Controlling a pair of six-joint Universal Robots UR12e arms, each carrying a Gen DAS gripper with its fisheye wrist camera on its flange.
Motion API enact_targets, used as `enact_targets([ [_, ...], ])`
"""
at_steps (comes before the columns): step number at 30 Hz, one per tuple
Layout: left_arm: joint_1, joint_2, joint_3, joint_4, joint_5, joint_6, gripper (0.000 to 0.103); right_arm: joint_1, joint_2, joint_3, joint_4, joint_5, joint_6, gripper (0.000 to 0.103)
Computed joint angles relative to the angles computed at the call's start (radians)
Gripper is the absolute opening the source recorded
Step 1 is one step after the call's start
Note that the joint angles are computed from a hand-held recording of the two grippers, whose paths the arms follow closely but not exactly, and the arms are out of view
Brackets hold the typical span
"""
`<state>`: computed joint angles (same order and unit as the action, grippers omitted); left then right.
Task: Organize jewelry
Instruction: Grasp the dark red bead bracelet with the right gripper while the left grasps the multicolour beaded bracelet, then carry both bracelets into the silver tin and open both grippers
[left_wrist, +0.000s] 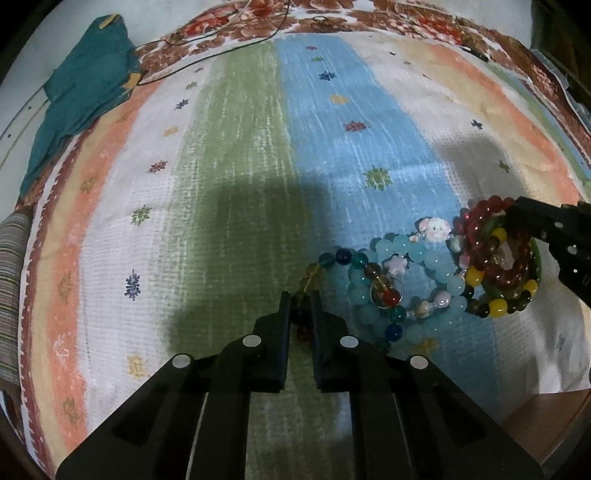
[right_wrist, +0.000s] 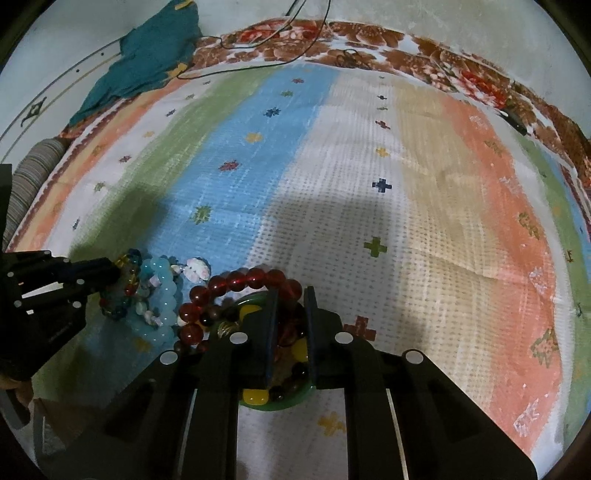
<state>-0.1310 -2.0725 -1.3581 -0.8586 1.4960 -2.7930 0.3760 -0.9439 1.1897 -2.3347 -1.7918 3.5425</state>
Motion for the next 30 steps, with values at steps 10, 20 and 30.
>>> enact_targets([
  [10,0.008,0.026,-0.011,0.022,-0.045,-0.019,0.009,0.013,-0.023,0.021,-0.03,-0.03,0.027,0.014],
  [20,0.01,0.068,-0.047,0.094,-0.099,0.023,0.009,0.032,-0.066,0.054,-0.063,-0.109,0.089,0.014],
  [30,0.017,0.112,-0.08,0.136,-0.166,0.018,0.009,0.054,-0.11,0.103,-0.07,-0.191,0.13,0.014],
])
